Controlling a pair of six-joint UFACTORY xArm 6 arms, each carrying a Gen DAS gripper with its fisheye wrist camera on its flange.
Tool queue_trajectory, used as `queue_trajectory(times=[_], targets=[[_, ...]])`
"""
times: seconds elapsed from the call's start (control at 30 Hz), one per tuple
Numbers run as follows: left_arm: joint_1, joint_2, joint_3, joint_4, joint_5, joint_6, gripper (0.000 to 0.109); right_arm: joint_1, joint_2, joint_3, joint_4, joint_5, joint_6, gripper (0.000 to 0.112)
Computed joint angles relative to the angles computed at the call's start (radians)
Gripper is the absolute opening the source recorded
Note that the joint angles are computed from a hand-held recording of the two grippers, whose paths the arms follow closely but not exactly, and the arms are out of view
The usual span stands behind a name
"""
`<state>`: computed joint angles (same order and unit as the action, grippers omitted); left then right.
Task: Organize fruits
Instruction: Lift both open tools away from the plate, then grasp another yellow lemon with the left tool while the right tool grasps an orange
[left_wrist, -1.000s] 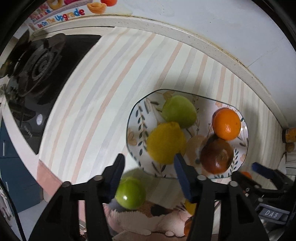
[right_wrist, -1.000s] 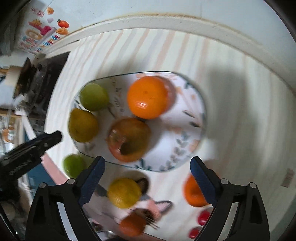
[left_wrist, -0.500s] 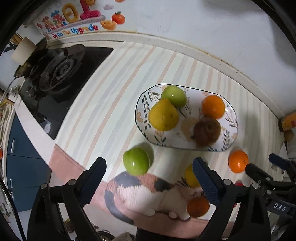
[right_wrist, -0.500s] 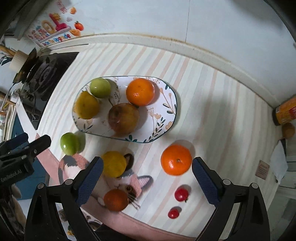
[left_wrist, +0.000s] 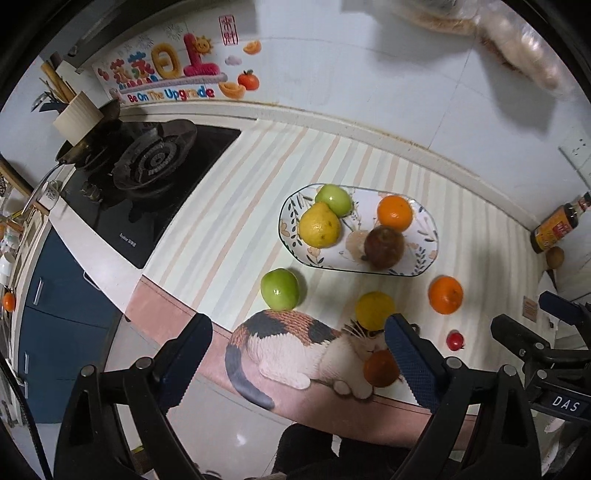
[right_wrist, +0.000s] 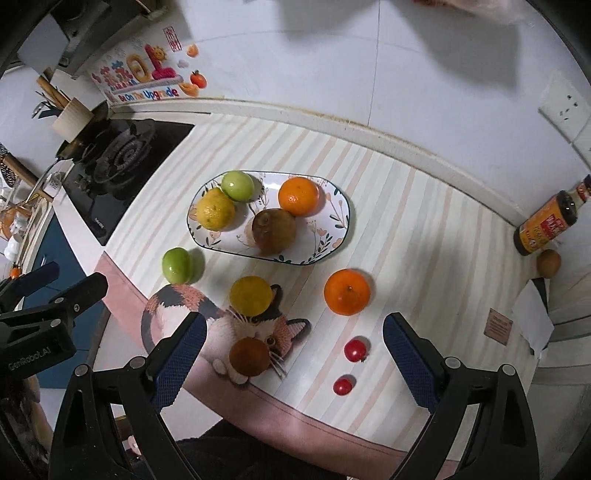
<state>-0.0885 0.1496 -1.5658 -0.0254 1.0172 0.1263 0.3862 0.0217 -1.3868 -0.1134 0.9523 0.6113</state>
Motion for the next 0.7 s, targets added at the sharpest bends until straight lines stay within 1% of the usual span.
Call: queue_trajectory(times=[0.17, 0.37, 0.5, 0.6, 0.63, 0.7], targets=[[-0.002, -0.066, 0.047, -0.026, -0.019, 0.018, 0.095, 0.008, -0.071, 0.044, -0.009, -0.011, 0.029, 0.098], [-0.010, -0.096, 0.071, -0.048, -0.025, 0.026, 0.095, 0.004, -0.117, 0.076, 0.008, -0.025, 0.032, 0.098], [-0.022, -0.083, 0.064, -0.054, -0.025, 0.024, 0.096, -0.019, -0.122, 0.093, 0.030, -0.043, 0.025, 0.098], [-0.035, -0.044, 0.041, -0.042, -0.017, 0.016, 0.096, -0.060, -0.119, 0.125, 0.094, -0.065, 0.007, 0.098], [-0.041, -0.029, 0.036, -0.032, -0.020, 0.010, 0.100, -0.077, -0.117, 0.139, 0.118, -0.077, 0.000, 0.098], [-0.059, 0.011, 0.018, -0.004, -0.019, -0.002, 0.101, -0.114, -0.110, 0.173, 0.170, -0.106, -0.012, 0.098]])
